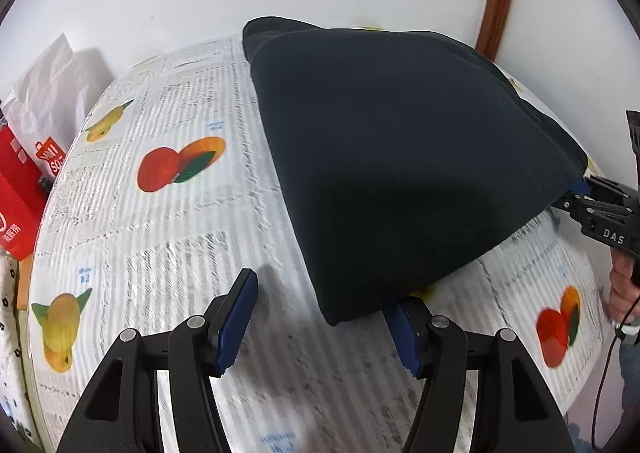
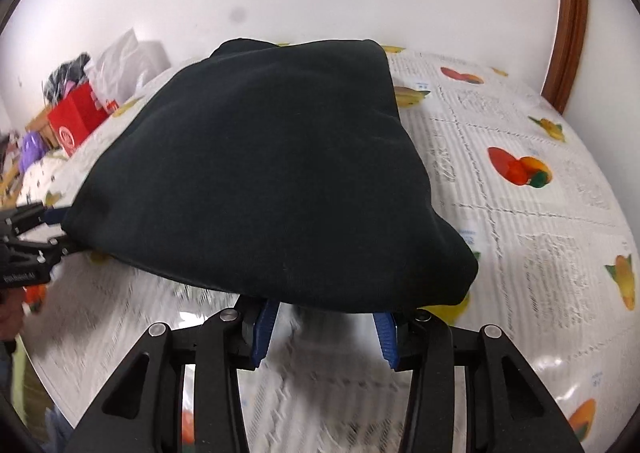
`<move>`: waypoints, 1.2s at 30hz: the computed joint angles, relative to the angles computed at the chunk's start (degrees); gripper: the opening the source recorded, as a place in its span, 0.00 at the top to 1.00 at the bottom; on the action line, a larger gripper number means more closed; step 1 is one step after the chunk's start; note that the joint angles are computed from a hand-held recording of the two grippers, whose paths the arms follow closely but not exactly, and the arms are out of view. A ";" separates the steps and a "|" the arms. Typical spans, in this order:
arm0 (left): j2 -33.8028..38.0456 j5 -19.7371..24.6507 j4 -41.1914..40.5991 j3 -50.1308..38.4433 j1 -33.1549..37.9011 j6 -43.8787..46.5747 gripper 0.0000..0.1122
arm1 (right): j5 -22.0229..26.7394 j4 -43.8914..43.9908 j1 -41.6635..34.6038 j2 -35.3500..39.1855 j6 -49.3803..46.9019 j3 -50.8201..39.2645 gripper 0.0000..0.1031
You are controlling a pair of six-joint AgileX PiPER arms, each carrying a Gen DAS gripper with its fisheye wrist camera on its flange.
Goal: Fold small clothes
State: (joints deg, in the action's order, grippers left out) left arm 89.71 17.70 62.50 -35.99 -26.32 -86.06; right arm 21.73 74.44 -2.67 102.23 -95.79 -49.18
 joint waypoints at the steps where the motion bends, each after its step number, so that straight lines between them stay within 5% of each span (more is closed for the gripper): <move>1: 0.50 -0.79 -0.48 -0.43 1.23 0.87 0.46 | 0.28 -0.92 0.23 0.67 1.74 -0.99 0.58; 4: 1.77 -3.10 -4.78 -2.03 4.97 5.41 0.46 | 0.02 -2.22 1.58 2.85 5.97 -4.00 0.58; 9: 3.45 -3.02 0.46 -3.05 5.84 0.05 0.46 | 1.71 -7.67 1.59 5.44 16.13 -8.47 0.58; 15: -0.21 -2.87 5.25 1.62 4.38 -5.15 0.47 | 2.90 -3.00 -3.74 -0.15 5.70 -2.95 0.58; 19: -5.57 -9.71 16.86 6.87 7.59 -16.88 0.47 | 9.75 0.08 -9.17 -3.03 3.45 -3.33 0.58; 22: -8.99 -9.12 26.93 8.76 7.10 -27.79 0.47 | 13.35 -1.35 -9.12 -0.66 8.79 -8.56 0.58; 30: -5.65 -7.06 10.71 2.96 8.57 -10.66 0.47 | 14.12 -9.88 -4.61 8.45 23.85 -20.65 0.64; 32: -3.59 -7.43 6.53 0.88 8.93 -6.41 0.47 | 13.79 -10.19 -3.94 9.35 24.66 -21.88 0.71; 34: -2.07 -5.64 4.07 -0.48 8.04 -3.69 0.47 | 13.92 -10.45 -3.74 9.66 24.94 -22.65 0.89; 36: -1.18 -4.87 1.13 -1.20 7.84 -0.79 0.46 | 18.02 -3.58 -6.43 8.99 17.84 -21.37 0.97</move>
